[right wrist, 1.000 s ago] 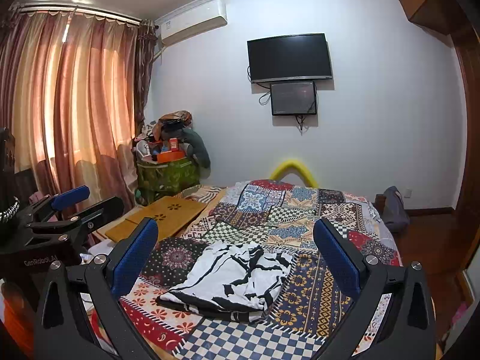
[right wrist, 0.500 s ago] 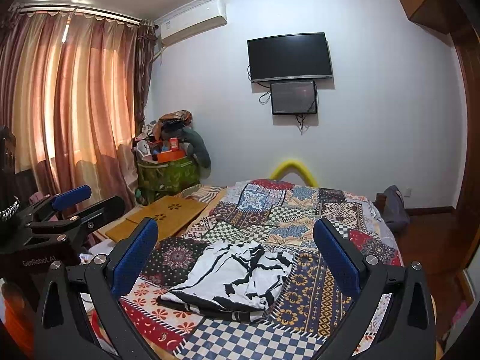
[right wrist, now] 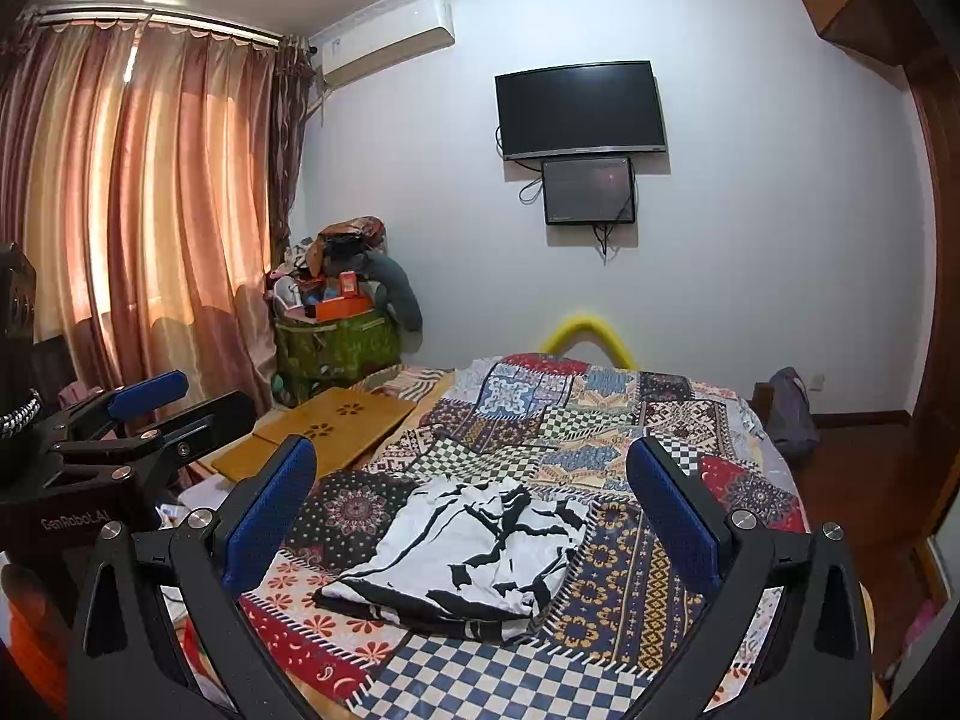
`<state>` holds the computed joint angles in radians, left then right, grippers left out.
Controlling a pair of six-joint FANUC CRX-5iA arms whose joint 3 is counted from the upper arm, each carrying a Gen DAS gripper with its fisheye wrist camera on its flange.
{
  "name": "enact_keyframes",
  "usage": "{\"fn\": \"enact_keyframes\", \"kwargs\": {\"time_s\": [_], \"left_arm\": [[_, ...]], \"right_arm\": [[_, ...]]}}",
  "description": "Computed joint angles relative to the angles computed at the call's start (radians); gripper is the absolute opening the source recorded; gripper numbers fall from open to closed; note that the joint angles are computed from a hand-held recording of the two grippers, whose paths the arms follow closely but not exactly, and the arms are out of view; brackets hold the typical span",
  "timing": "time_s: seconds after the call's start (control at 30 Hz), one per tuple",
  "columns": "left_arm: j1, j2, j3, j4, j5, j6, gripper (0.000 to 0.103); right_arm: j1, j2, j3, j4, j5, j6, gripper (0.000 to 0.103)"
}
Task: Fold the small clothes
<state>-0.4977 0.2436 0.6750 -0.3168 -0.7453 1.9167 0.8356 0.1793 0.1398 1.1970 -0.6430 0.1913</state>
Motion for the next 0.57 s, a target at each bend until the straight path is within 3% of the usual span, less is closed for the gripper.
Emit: {"fn": "enact_keyframes", "kwargs": {"time_s": [0.57], "left_arm": [[0.001,0.012,0.008,0.011,-0.003,-0.017,0.103]], "right_arm": [[-0.002,0.013,0.013,-0.023,-0.002,0.002,0.103]]}}
